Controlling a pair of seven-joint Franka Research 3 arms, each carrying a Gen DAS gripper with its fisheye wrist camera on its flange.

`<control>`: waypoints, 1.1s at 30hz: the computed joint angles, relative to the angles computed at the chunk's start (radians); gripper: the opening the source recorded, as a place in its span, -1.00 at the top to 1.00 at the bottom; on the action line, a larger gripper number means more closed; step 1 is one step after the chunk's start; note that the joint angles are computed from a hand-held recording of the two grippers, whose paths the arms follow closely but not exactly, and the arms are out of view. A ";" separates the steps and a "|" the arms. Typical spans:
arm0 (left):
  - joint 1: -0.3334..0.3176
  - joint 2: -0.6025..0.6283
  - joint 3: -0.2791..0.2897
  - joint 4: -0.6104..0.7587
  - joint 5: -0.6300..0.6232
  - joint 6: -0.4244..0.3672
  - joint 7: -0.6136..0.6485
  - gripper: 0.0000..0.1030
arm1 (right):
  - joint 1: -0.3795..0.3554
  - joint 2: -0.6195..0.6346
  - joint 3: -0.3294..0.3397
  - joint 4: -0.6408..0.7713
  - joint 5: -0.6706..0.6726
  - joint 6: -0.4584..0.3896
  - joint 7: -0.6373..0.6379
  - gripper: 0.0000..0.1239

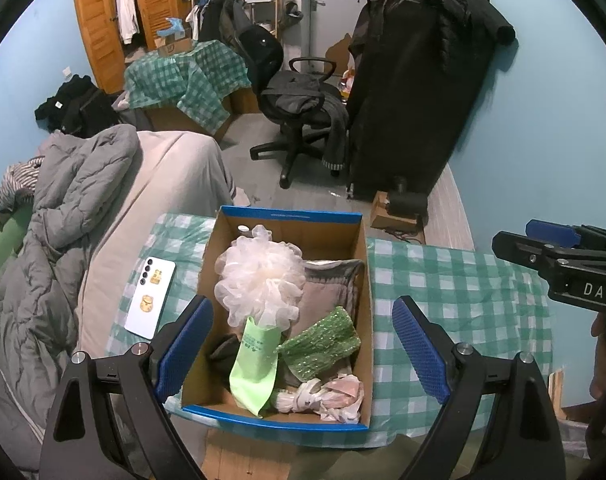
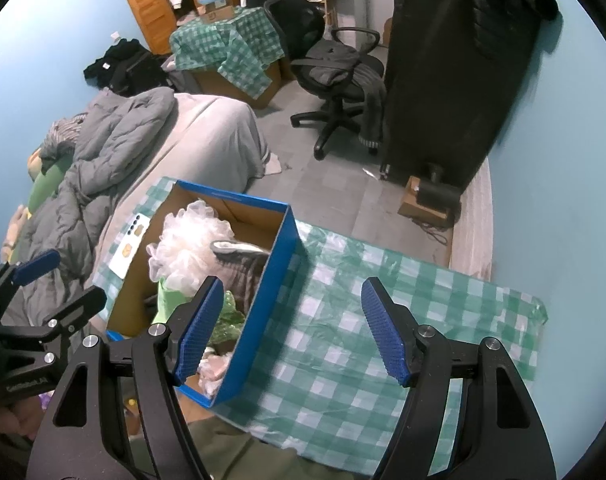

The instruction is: Organize soft objects

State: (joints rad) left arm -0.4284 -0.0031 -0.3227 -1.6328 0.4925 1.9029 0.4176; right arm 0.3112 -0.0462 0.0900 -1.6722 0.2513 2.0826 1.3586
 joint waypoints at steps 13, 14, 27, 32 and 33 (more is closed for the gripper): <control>-0.020 0.036 0.000 0.051 0.009 -0.067 -0.029 -0.79 | -0.006 -0.002 -0.006 -0.006 0.015 -0.004 -0.035 -0.15; -0.020 0.034 0.001 0.049 0.008 -0.065 -0.028 -0.79 | -0.007 -0.002 -0.006 -0.004 0.016 -0.008 -0.039 -0.15; -0.021 0.026 0.001 0.034 -0.005 -0.065 -0.025 -0.79 | -0.007 0.002 -0.004 0.003 0.014 -0.013 -0.040 -0.15; -0.021 0.021 -0.001 0.025 -0.007 -0.064 -0.027 -0.79 | -0.006 0.003 -0.004 0.004 0.015 -0.012 -0.039 -0.15; -0.020 0.021 -0.001 0.025 -0.008 -0.064 -0.027 -0.79 | -0.006 0.003 -0.004 0.004 0.014 -0.012 -0.039 -0.15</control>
